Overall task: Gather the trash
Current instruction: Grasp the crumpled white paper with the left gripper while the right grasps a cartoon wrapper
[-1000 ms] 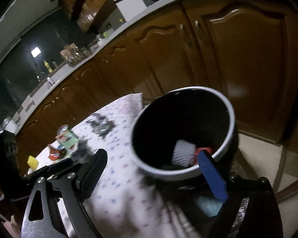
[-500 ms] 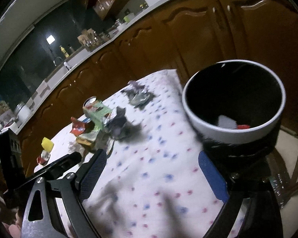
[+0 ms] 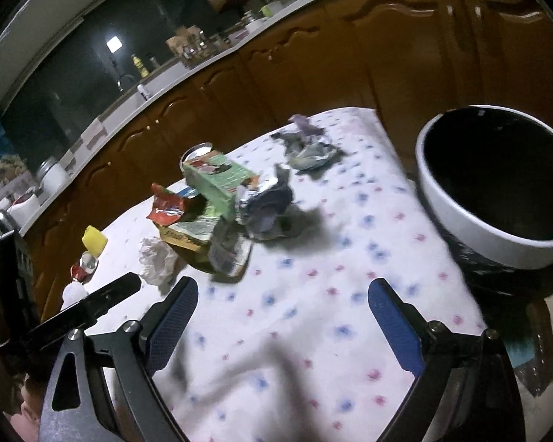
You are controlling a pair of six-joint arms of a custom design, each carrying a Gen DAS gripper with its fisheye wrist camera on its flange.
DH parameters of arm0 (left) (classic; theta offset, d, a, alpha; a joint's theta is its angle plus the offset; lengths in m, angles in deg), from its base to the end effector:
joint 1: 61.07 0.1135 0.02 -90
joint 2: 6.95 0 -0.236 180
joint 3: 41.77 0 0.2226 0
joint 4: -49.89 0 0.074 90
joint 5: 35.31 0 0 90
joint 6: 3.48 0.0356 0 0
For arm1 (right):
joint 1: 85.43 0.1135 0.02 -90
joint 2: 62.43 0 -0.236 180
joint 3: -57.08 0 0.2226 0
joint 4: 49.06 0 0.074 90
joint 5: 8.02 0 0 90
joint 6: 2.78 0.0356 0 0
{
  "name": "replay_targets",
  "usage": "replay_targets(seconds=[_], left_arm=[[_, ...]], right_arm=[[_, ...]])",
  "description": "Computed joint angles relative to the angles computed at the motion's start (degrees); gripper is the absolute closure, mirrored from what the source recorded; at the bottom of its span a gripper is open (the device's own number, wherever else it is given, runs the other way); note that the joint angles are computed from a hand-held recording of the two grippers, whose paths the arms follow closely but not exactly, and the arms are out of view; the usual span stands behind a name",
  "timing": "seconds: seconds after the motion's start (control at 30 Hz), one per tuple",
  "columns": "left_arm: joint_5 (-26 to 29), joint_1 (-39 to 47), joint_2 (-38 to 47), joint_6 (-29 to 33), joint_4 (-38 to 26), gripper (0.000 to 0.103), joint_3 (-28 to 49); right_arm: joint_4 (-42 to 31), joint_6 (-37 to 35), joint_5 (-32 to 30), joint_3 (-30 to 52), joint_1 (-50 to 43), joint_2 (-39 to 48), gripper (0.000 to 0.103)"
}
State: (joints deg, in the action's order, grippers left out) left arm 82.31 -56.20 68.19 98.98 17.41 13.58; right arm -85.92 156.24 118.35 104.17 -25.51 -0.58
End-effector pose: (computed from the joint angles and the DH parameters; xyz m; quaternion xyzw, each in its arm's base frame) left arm 0.2341 0.0034 0.1828 0.1378 0.9118 -0.1760 0.3444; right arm 0.1123 0.1518 0.1844 0.1734 0.8863 0.1548 0.4006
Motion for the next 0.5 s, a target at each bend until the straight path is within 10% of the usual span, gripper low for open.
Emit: replay_targets(seconds=[0.5], left_arm=[[-4.95, -1.83, 13.97, -1.62, 1.2, 0.027, 9.84]], right_arm=[[13.82, -17.53, -11.33, 4.95, -16.55, 10.81, 0.01]])
